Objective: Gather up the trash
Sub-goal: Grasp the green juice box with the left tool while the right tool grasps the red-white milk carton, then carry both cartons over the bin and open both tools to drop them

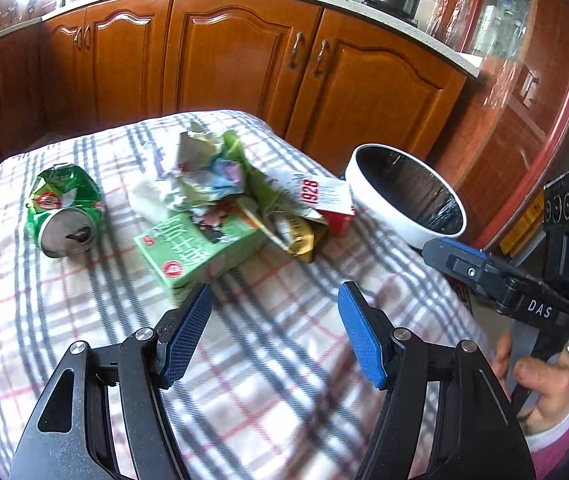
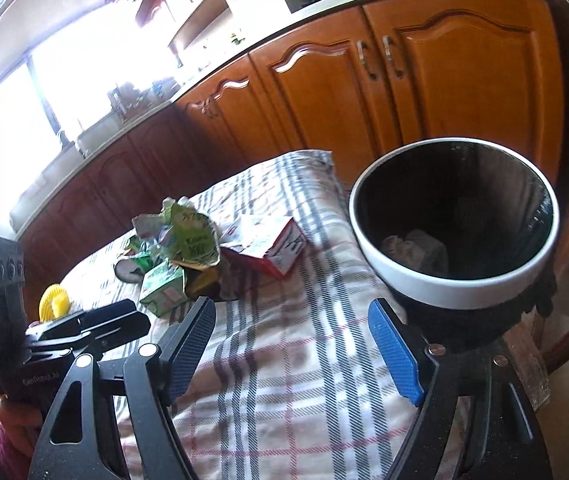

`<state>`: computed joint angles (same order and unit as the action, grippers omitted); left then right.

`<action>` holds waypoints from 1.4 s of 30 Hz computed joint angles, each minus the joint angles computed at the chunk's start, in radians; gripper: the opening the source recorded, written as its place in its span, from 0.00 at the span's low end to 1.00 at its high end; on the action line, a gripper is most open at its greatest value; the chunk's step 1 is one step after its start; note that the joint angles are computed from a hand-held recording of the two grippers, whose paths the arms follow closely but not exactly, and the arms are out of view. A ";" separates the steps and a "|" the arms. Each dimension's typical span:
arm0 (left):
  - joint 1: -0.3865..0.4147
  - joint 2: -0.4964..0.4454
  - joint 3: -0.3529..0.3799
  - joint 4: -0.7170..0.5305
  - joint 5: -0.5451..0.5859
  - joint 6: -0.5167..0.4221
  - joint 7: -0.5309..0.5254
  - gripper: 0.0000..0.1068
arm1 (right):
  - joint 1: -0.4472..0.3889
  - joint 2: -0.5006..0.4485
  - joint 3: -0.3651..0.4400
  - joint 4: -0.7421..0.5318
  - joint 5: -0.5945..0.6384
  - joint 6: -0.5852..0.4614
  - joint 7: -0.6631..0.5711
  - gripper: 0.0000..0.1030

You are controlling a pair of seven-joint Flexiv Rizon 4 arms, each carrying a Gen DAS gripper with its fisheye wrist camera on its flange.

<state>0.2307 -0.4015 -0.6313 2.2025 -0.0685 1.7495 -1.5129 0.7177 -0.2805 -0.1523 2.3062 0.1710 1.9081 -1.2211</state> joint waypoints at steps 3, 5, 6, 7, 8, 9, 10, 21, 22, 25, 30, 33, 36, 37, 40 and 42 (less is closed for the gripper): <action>0.007 0.005 0.013 -0.004 0.005 -0.012 0.021 0.62 | -0.033 -0.019 0.023 -0.025 -0.043 -0.015 -0.015 0.78; 0.011 0.007 0.020 -0.008 0.004 -0.018 0.042 0.62 | -0.066 -0.030 0.047 -0.040 -0.077 -0.024 -0.019 0.78; 0.008 0.007 0.029 -0.014 0.003 -0.024 0.054 0.64 | -0.095 -0.038 0.069 -0.053 -0.101 -0.029 -0.021 0.78; -0.006 0.008 0.051 -0.023 -0.001 -0.033 0.067 0.64 | -0.111 -0.044 0.081 -0.060 -0.118 -0.033 -0.022 0.78; -0.016 0.007 0.066 -0.028 -0.007 -0.037 0.079 0.66 | -0.130 -0.052 0.093 -0.072 -0.140 -0.040 -0.026 0.78; -0.022 0.003 0.077 -0.037 -0.013 -0.043 0.094 0.69 | -0.148 -0.059 0.104 -0.083 -0.164 -0.048 -0.033 0.78; -0.024 -0.001 0.079 -0.045 -0.020 -0.052 0.110 0.70 | -0.170 -0.066 0.118 -0.096 -0.190 -0.058 -0.040 0.78; -0.171 -0.058 0.254 -0.177 -0.095 -0.194 0.291 0.73 | -0.357 -0.179 0.257 -0.265 -0.439 -0.232 -0.123 0.78; -0.179 -0.063 0.258 -0.182 -0.102 -0.195 0.306 0.73 | -0.368 -0.189 0.268 -0.278 -0.451 -0.248 -0.133 0.78; -0.234 -0.069 0.307 -0.194 -0.118 -0.196 0.328 0.72 | -0.365 -0.217 0.266 -0.317 -0.477 -0.291 -0.146 0.77; -0.309 -0.067 0.376 -0.201 -0.136 -0.208 0.359 0.52 | -0.389 -0.242 0.296 -0.353 -0.469 -0.330 -0.153 0.59; -0.292 -0.052 0.348 -0.170 -0.169 -0.197 0.377 0.52 | -0.351 -0.226 0.249 -0.320 -0.464 -0.286 -0.121 0.55; -0.271 -0.030 0.315 -0.126 -0.200 -0.176 0.383 0.51 | -0.355 -0.202 0.260 -0.286 -0.441 -0.253 -0.097 0.54; -0.260 -0.023 0.301 -0.108 -0.210 -0.165 0.384 0.51 | -0.348 -0.192 0.253 -0.269 -0.435 -0.239 -0.086 0.53; -0.218 0.000 0.237 -0.059 -0.239 -0.135 0.377 0.51 | -0.309 -0.154 0.221 -0.209 -0.413 -0.191 -0.051 0.52; -0.174 0.020 0.178 -0.016 -0.250 -0.108 0.371 0.51 | -0.277 -0.127 0.193 -0.165 -0.392 -0.162 -0.025 0.51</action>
<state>0.0572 -0.3811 -0.4531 2.1863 -0.3186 1.6419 -1.1418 0.4410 -0.4078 0.0405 2.1410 -0.2212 1.7465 -1.2463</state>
